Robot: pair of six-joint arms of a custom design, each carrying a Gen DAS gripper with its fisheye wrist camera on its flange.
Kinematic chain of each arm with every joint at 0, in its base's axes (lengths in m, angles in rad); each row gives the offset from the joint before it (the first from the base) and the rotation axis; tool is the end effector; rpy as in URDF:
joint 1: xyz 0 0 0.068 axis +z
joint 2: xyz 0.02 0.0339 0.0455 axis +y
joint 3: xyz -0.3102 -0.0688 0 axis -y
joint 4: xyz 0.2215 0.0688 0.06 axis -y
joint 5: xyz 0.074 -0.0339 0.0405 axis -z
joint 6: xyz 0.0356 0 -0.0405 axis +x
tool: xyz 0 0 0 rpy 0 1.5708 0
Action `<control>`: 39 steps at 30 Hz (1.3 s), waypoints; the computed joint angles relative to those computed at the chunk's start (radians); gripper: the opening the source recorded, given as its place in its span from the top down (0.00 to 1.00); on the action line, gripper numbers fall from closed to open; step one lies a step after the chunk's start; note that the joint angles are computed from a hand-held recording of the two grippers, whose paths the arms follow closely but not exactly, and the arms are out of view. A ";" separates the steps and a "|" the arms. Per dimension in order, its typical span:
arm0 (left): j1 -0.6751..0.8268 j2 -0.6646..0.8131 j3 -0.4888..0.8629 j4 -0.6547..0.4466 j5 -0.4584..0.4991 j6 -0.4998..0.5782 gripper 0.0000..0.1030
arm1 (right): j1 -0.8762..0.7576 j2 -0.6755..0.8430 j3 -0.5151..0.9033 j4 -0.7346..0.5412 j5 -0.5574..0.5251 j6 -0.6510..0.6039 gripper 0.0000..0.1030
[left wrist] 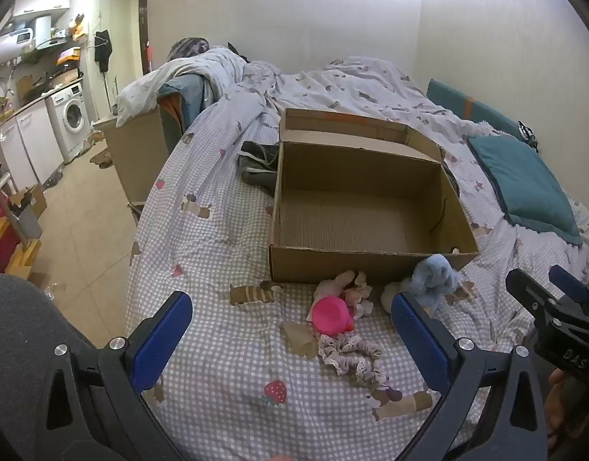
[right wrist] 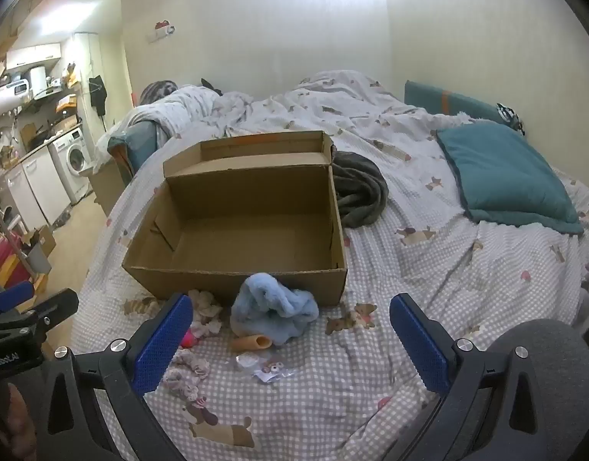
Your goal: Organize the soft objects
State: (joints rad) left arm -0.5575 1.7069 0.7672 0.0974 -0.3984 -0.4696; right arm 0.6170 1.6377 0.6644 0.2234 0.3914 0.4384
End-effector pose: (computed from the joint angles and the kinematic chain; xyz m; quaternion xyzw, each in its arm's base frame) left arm 0.2723 -0.1535 0.1977 -0.0302 0.9181 -0.0105 0.3950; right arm 0.2470 0.1586 0.2008 -0.0029 0.9028 0.0430 0.4279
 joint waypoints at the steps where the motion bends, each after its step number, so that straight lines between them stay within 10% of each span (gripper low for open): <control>1: -0.002 0.001 -0.001 0.003 -0.007 0.004 0.00 | 0.000 0.000 -0.001 0.003 0.000 -0.001 0.00; 39: -0.004 -0.006 0.008 -0.010 0.000 -0.005 0.00 | -0.001 0.000 0.008 -0.009 0.004 -0.010 0.00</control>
